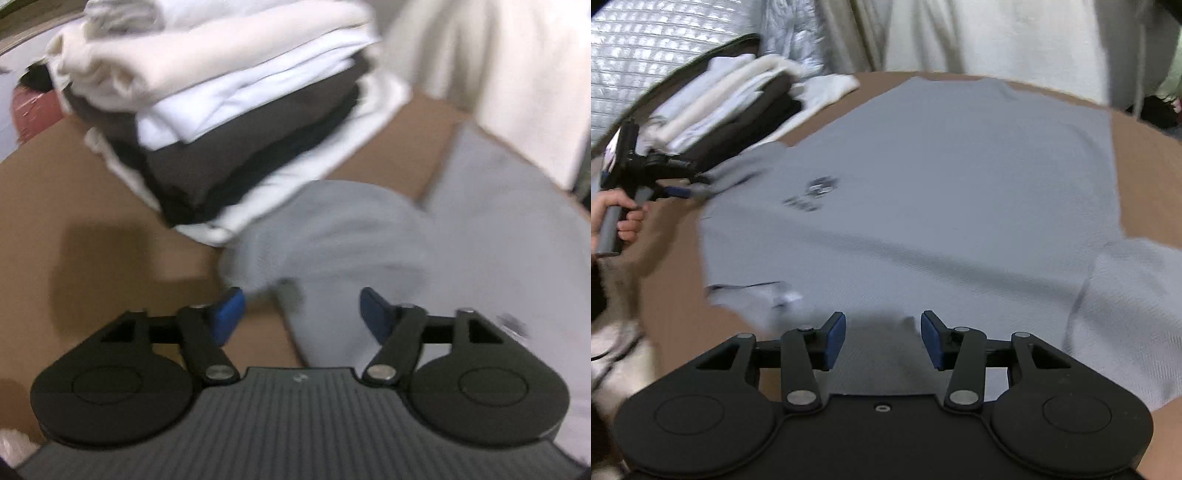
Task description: Fold clothes
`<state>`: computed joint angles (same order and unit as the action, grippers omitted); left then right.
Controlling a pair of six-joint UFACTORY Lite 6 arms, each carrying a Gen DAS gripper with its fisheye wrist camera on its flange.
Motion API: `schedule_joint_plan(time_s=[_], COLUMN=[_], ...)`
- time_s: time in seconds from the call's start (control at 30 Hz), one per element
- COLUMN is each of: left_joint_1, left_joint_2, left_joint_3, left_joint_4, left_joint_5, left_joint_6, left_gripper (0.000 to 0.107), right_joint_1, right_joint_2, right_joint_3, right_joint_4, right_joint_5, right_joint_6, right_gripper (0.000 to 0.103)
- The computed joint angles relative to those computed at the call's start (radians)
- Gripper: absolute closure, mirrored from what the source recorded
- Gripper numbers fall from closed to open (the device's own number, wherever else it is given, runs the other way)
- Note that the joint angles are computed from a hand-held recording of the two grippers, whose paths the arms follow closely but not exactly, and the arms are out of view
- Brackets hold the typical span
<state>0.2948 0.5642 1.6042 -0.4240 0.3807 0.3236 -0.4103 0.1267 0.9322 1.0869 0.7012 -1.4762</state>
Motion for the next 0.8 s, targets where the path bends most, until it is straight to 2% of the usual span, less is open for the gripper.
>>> schedule_joint_plan(time_s=[0.03, 0.07, 0.13, 0.2, 0.27, 0.3, 0.37, 0.4, 0.43, 0.5, 0.53, 0.57, 0.6, 0.67, 0.7, 0.77, 0.8], left_joint_1=[0.001, -0.001, 0.0, 0.013, 0.035, 0.043, 0.024, -0.003, -0.035, -0.108, -0.139, -0.162, -0.18, -0.188, -0.177, -0.154, -0.146], left_joint_2=[-0.042, -0.083, -0.104, -0.039, 0.063, 0.085, 0.07, 0.049, 0.033, 0.013, 0.012, 0.021, -0.003, -0.1, -0.172, -0.303, -0.34], left_joint_3=[-0.052, -0.097, -0.155, -0.104, -0.024, -0.013, -0.042, -0.073, -0.095, -0.148, -0.177, -0.175, -0.204, -0.282, -0.341, -0.431, -0.452], left_joint_4=[-0.073, -0.113, -0.083, -0.093, -0.164, -0.206, -0.231, -0.204, -0.14, 0.069, 0.174, 0.279, 0.383, 0.559, 0.588, 0.521, 0.425], left_joint_5=[0.002, 0.008, 0.029, 0.133, 0.272, 0.294, 0.237, 0.164, 0.095, -0.047, -0.111, -0.134, -0.164, -0.199, -0.224, -0.249, -0.235], left_joint_6=[0.092, 0.146, 0.133, 0.129, 0.154, 0.185, 0.199, 0.161, 0.081, -0.088, -0.134, -0.201, -0.294, -0.453, -0.485, -0.423, -0.334], left_gripper=[0.036, 0.033, 0.028, 0.028, 0.026, 0.021, 0.017, 0.018, 0.022, 0.039, 0.068, 0.1, 0.101, 0.102, 0.102, 0.101, 0.101], right_joint_1=[-0.005, -0.011, -0.009, 0.063, 0.157, 0.178, 0.157, 0.137, 0.13, 0.132, 0.134, 0.171, 0.191, 0.215, 0.216, 0.215, 0.204], right_joint_2=[-0.008, -0.015, -0.038, -0.118, -0.163, -0.155, -0.068, -0.02, -0.011, -0.009, -0.007, -0.021, -0.031, -0.08, -0.131, -0.251, -0.302], right_joint_3=[-0.018, -0.036, -0.088, -0.165, -0.203, -0.202, -0.156, -0.143, -0.145, -0.176, -0.188, -0.195, -0.2, -0.227, -0.257, -0.31, -0.323], right_joint_4=[0.001, 0.005, 0.024, -0.011, -0.16, -0.231, -0.249, -0.203, -0.152, 0.005, 0.087, 0.127, 0.13, 0.124, 0.099, -0.04, -0.123], right_joint_5=[0.03, 0.061, 0.08, -0.054, -0.2, -0.223, -0.151, -0.118, -0.128, -0.184, -0.208, -0.26, -0.278, -0.291, -0.292, -0.278, -0.244], right_joint_6=[0.054, 0.109, 0.186, 0.273, 0.482, 0.586, 0.744, 0.76, 0.735, 0.625, 0.567, 0.494, 0.463, 0.436, 0.438, 0.533, 0.583], right_gripper=[0.043, 0.042, 0.042, 0.042, 0.04, 0.034, 0.033, 0.032, 0.032, 0.032, 0.041, 0.054, 0.077, 0.082, 0.083, 0.083, 0.084])
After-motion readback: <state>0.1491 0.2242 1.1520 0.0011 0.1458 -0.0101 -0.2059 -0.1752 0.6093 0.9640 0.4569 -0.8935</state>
